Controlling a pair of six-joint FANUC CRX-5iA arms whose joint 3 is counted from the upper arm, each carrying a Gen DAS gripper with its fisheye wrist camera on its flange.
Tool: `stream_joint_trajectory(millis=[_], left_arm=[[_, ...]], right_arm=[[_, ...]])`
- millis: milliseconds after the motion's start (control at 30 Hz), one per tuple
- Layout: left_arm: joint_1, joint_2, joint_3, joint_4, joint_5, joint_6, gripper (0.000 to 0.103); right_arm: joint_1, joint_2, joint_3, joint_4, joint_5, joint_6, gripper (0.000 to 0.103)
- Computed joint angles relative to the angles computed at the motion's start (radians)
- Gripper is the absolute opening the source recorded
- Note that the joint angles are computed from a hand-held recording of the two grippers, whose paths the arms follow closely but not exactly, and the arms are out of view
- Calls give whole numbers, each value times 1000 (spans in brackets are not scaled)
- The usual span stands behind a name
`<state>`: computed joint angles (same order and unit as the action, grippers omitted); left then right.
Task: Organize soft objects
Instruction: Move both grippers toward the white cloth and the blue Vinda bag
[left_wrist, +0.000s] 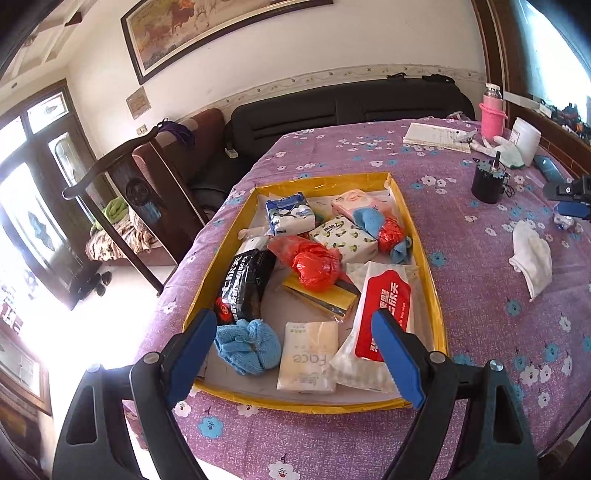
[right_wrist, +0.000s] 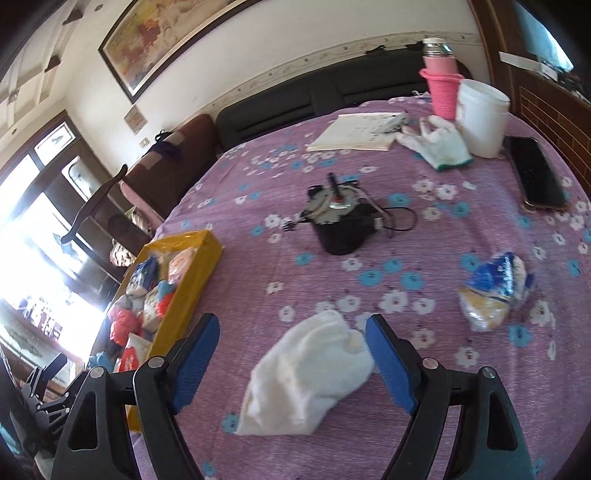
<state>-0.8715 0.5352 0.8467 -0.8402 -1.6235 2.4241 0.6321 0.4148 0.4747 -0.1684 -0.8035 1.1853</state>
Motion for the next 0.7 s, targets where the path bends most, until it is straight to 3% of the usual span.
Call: stream_joint_trajectory(millis=[300,700], left_arm=[[-23,95,149,-47,-80,-98,86],[-34,276,440,-48,-144,-283,86]], right_arm=[[-17,-28,-74,62,51,-40,85],[-90,-47,-122,30,90,-52,86]])
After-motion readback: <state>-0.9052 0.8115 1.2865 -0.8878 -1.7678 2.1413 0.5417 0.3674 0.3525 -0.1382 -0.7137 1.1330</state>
